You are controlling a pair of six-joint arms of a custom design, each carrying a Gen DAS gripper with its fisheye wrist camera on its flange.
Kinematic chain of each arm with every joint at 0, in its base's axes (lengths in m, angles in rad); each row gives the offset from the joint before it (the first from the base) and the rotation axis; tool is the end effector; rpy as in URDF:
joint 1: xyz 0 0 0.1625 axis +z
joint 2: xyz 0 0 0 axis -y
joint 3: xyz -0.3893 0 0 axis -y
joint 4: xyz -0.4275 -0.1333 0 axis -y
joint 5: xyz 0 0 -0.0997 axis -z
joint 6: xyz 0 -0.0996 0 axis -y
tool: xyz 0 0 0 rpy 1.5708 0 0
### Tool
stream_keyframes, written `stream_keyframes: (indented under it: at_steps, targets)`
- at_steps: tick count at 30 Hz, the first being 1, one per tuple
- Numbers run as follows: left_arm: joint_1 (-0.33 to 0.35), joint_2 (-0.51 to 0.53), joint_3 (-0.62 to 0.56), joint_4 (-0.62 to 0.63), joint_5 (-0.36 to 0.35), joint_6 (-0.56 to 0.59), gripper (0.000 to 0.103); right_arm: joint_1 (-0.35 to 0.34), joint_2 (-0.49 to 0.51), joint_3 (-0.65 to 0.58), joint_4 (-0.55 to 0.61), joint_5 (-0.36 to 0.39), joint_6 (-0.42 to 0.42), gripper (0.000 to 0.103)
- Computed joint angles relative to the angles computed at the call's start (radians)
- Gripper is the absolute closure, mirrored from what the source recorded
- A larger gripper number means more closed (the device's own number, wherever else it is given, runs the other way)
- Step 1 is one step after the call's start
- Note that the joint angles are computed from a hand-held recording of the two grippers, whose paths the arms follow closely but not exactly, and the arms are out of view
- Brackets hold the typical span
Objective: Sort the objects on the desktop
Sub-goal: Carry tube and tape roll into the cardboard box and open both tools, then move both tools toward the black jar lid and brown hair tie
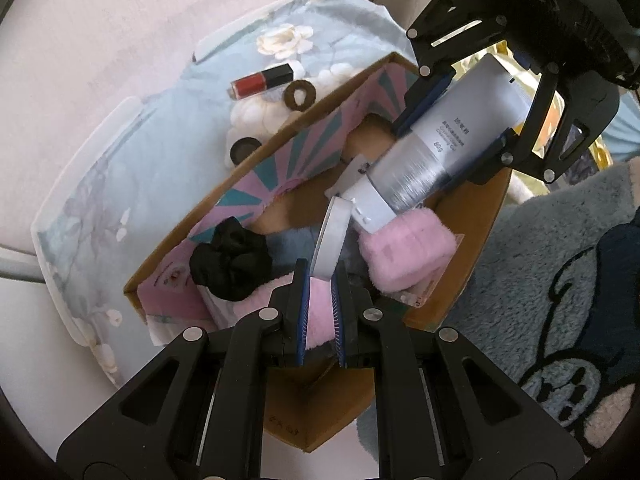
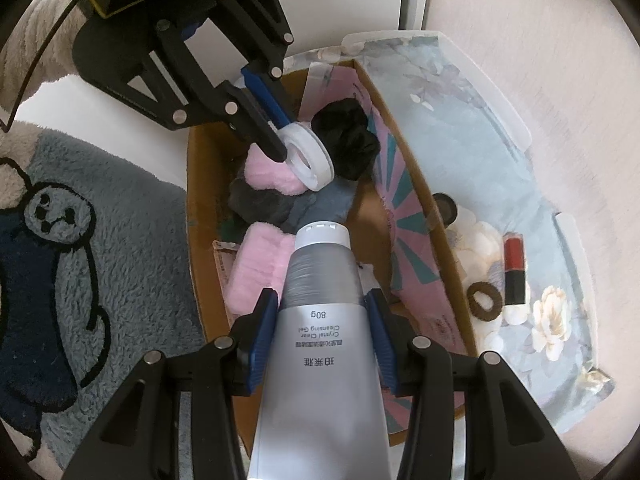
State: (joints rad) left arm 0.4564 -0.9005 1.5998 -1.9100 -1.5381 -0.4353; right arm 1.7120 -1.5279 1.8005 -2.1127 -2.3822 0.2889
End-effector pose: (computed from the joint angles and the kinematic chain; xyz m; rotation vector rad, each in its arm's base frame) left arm -0.5028 -0.3990 0.0641 0.9563 2.6819 0.3377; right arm 0.1368 -0.5288 0.3968 -0.3100 -2.3355 0.5269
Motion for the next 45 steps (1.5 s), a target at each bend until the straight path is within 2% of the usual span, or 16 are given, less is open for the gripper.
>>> stream_keyframes:
  at_steps: [4, 6, 7, 8, 10, 11, 12, 13, 14, 16, 21, 28, 33, 36, 43, 45]
  targets:
    - [-0.005, 0.020, -0.018, 0.031, 0.017, 0.005, 0.094, -0.008, 0.006, 0.008, -0.017, -0.002, 0.025, 0.061]
    - [0.003, 0.035, -0.036, 0.064, -0.010, -0.008, 0.093, -0.022, -0.002, 0.004, -0.003, 0.037, 0.074, 0.054]
    - [0.010, 0.042, -0.046, 0.084, -0.034, -0.024, 0.093, -0.025, -0.001, 0.000, 0.001, 0.044, 0.094, 0.042]
    - [0.011, 0.044, -0.048, 0.094, -0.042, -0.031, 0.092, -0.025, 0.000, -0.003, 0.012, 0.046, 0.117, 0.024]
    - [0.002, 0.039, -0.043, 0.106, -0.026, -0.028, 0.085, -0.023, 0.001, -0.005, 0.020, 0.038, 0.132, 0.009]
    - [-0.003, 0.037, -0.042, 0.114, -0.017, -0.025, 0.061, -0.023, -0.001, -0.004, 0.024, 0.042, 0.141, 0.009]
    - [-0.005, 0.035, -0.039, 0.116, -0.012, -0.023, 0.005, -0.023, -0.003, -0.005, 0.030, 0.047, 0.151, 0.009]
    - [-0.011, 0.027, -0.029, 0.107, 0.000, -0.025, 0.006, -0.024, -0.006, -0.004, 0.039, 0.052, 0.167, 0.008]
    - [-0.013, 0.020, -0.021, 0.098, -0.003, -0.021, 0.000, -0.023, -0.006, -0.004, 0.048, 0.054, 0.178, 0.003]
    - [-0.013, 0.010, -0.013, 0.086, -0.027, -0.022, 0.000, -0.022, 0.001, -0.005, 0.061, 0.048, 0.195, 0.000]
    - [-0.025, 0.014, -0.037, 0.123, -0.001, 0.004, 0.000, -0.020, 0.006, 0.001, 0.068, 0.062, 0.208, 0.000]
    - [-0.027, 0.020, -0.073, 0.143, -0.007, 0.055, 0.000, -0.021, -0.003, 0.002, 0.088, 0.078, 0.236, 0.000]
    - [-0.017, 0.018, -0.087, 0.141, -0.012, 0.064, 0.000, -0.033, -0.038, 0.005, 0.083, 0.150, 0.295, 0.000]
    - [-0.005, 0.016, -0.100, 0.145, -0.007, 0.066, 0.000, -0.018, -0.052, -0.002, 0.099, 0.132, 0.324, 0.000]
    - [0.021, 0.020, -0.159, 0.185, 0.063, 0.107, 0.000, 0.014, -0.075, -0.048, 0.234, 0.060, 0.439, 0.000]
    - [0.035, 0.031, -0.188, 0.202, 0.077, 0.117, 0.000, 0.022, -0.077, -0.072, 0.309, 0.021, 0.491, 0.000]
